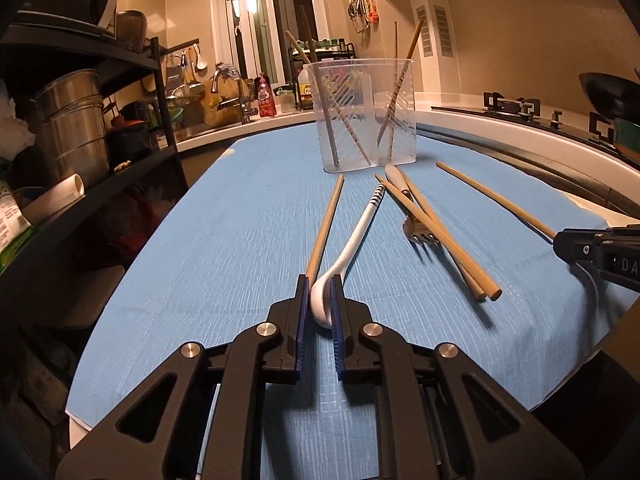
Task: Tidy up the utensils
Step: 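Close the left tool on the white spoon handle and lift it, then carry the spoon and the chopstick with both tools above the clear container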
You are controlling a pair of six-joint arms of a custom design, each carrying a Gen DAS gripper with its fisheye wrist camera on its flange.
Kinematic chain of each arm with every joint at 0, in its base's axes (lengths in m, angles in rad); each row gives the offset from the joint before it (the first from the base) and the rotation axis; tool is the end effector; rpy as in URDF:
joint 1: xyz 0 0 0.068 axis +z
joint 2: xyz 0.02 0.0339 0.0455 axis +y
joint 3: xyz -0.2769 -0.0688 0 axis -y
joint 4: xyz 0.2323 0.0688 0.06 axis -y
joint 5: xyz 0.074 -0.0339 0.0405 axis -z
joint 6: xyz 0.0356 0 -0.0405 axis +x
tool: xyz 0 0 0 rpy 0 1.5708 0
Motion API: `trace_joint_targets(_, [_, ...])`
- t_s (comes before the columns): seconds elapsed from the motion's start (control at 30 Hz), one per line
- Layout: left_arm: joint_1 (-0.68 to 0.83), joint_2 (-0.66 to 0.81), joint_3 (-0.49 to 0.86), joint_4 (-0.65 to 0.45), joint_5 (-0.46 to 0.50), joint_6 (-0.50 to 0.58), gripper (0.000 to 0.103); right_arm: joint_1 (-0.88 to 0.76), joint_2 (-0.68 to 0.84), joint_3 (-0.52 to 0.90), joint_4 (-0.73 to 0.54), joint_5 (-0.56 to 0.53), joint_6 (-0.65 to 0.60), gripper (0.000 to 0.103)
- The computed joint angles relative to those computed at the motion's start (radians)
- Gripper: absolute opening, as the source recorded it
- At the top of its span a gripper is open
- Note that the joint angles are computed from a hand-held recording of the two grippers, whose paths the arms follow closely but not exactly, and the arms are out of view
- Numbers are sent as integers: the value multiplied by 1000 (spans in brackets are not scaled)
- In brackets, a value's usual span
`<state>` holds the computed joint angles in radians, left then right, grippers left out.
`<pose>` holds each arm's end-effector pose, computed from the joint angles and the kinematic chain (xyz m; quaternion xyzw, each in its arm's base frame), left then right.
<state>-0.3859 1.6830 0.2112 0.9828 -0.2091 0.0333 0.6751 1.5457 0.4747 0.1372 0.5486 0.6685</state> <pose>0.2156 -0.0796 0.1123 0.1248 0.8451 -0.0017 0.5198 0.1983 0.1350 0.1313 0.0818 0.9145 -0.0137 0.3960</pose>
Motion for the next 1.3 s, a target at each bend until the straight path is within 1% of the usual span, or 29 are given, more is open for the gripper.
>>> trace_joint_targets(0.13, [11,10,-4,13,33,-17,11,4,2,-2,5,6,-4,5])
trace_joint_targets(0.27, [18,17,-7,25,45,-25,11,9,3,-5,10,11,-5,5])
trace_joint_targets(0.37, [18,3,-9,17,36,-31,10,7,-12,1,-14,4,1,5])
trace_joint_targets(0.67, [22,-108,-21,-47,33,-34,10,55,-130,24,-131,88,-5,5])
trace_joint_targets(0.87, [56,-245,-5,-171,68,-41,10,98,-225,45,-224,146,-11,5])
trace_joint_targets(1.1, [80,-404,51,-372,114,-69,11,152,-315,86,-320,218,-21,5])
trace_joint_targets(1.3, [81,-514,94,-504,124,-74,11,176,-390,144,-389,268,-61,5])
